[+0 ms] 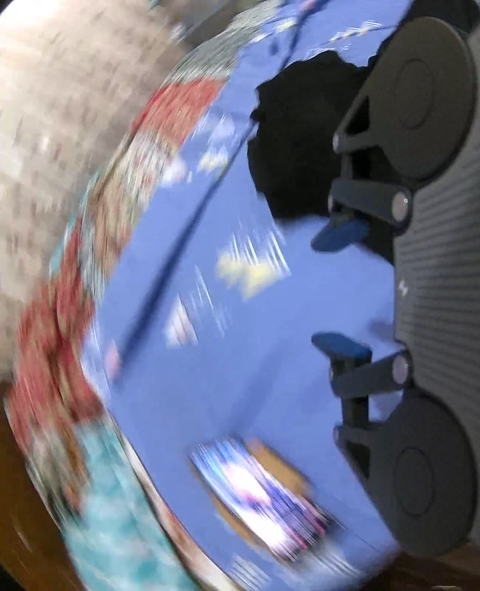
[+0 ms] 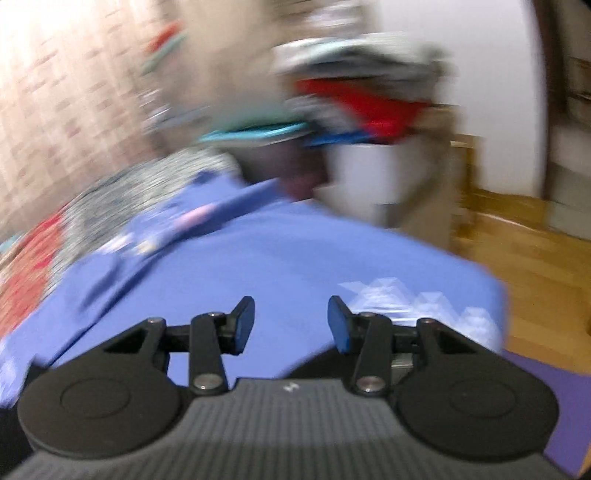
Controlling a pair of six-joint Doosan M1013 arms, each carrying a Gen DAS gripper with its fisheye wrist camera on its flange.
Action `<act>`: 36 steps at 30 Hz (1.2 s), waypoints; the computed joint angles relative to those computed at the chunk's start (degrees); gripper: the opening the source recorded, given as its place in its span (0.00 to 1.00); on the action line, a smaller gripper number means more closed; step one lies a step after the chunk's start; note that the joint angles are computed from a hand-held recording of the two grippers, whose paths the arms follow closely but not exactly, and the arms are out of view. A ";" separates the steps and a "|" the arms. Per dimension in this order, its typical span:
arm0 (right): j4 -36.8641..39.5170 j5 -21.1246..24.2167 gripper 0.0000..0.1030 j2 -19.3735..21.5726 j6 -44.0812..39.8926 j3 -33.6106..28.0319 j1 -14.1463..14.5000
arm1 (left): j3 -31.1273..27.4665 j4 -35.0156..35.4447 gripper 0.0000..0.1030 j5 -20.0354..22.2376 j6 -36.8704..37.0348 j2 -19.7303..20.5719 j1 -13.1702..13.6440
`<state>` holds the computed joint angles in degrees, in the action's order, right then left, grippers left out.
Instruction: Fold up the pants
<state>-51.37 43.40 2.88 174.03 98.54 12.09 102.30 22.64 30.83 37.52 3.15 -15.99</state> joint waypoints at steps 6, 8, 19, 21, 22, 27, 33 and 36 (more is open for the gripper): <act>16.49 -7.47 0.46 6.96 -26.78 -9.01 1.71 | -11.35 -13.54 0.89 -3.76 21.78 12.82 0.26; 23.89 -8.30 0.46 9.82 -39.19 -12.99 2.77 | -13.76 -17.78 0.93 -4.75 27.60 15.77 0.43; 64.95 18.95 0.61 39.69 -104.81 -59.31 9.96 | -3.20 -12.93 0.13 -18.13 30.27 9.68 -4.03; 61.88 28.72 0.62 47.28 -106.35 -71.31 11.69 | -0.98 -3.04 0.13 -18.77 20.79 7.92 -5.26; 60.80 33.89 0.62 51.06 -106.36 -77.31 12.28 | -0.24 0.53 0.13 -18.34 16.94 7.27 -5.83; 55.49 43.05 0.33 58.40 -103.94 -86.95 13.42 | 2.32 8.14 0.13 -18.30 9.04 5.01 -6.85; 54.60 25.43 0.10 48.37 -96.09 -71.17 11.46 | 0.00 16.23 0.12 -14.78 -2.38 5.20 -5.08; 49.28 12.60 0.10 43.11 -80.48 -64.36 8.43 | -1.19 26.03 0.12 -13.05 -15.29 5.25 -3.99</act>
<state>-2.09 55.99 45.99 93.55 34.18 20.51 101.11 48.67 17.78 22.23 8.41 -19.98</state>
